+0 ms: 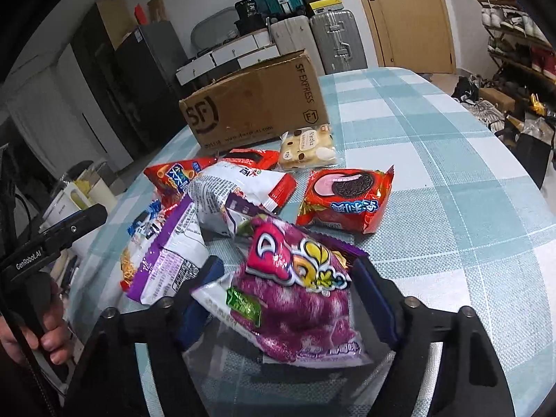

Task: Organize snacks
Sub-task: 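Grasp the blue Oreo pack with the left tool while the right tool grasps the purple candy bag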

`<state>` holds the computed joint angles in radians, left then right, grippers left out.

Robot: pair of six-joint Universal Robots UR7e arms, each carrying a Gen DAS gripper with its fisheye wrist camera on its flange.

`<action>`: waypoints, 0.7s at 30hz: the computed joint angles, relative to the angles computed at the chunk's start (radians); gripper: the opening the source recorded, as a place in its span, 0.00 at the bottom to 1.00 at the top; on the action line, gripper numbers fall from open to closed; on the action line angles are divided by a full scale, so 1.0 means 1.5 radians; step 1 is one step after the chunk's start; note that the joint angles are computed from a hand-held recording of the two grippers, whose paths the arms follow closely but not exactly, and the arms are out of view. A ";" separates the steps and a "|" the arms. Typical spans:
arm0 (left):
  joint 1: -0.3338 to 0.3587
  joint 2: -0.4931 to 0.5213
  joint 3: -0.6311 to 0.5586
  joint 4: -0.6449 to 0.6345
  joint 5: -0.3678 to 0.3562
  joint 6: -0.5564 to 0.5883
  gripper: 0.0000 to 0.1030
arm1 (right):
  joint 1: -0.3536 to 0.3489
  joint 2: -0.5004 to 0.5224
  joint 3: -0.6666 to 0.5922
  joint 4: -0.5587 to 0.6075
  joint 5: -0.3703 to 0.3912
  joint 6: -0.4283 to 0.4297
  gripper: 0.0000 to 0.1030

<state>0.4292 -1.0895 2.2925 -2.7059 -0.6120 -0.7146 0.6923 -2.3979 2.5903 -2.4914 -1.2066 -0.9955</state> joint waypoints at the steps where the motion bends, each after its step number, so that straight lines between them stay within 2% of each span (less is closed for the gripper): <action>1: 0.002 -0.004 0.005 -0.005 -0.002 0.000 0.99 | 0.001 0.009 -0.009 0.020 -0.002 -0.002 0.54; 5: 0.016 -0.020 0.016 0.006 -0.009 -0.011 0.99 | -0.020 0.002 -0.012 0.043 0.023 -0.013 0.49; 14: 0.039 -0.027 0.014 0.015 -0.015 -0.016 0.99 | -0.041 -0.020 -0.015 0.072 0.054 -0.025 0.48; 21: 0.058 -0.007 -0.007 0.006 -0.038 0.026 0.99 | -0.059 -0.050 -0.015 0.110 0.079 -0.053 0.48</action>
